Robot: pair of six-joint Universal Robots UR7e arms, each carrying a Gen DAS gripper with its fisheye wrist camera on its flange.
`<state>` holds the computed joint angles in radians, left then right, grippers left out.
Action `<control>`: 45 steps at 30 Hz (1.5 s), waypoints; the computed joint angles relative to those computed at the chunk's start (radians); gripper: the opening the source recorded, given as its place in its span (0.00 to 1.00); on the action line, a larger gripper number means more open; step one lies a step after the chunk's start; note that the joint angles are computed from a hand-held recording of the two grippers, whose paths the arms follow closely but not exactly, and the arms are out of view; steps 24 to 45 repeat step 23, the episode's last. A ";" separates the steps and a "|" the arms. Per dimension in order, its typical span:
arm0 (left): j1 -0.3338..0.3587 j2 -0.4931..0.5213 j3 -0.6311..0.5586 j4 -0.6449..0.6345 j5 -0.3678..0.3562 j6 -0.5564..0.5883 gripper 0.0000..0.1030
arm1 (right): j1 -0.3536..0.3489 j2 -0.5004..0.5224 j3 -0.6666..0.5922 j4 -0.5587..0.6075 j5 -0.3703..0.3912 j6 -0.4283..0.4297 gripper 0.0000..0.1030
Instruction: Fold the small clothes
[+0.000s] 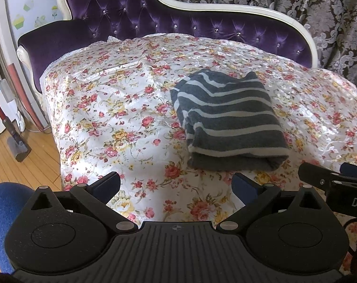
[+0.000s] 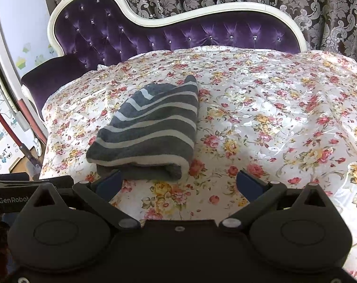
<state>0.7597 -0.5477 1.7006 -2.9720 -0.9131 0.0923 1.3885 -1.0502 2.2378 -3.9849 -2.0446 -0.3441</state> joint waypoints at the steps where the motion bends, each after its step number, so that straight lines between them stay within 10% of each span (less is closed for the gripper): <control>1: -0.001 0.000 0.001 0.000 0.001 -0.001 0.99 | 0.000 0.001 -0.003 0.003 -0.001 0.002 0.99; 45: 0.004 0.017 -0.022 0.020 0.000 0.006 0.99 | -0.012 -0.003 -0.013 0.034 0.002 0.023 0.99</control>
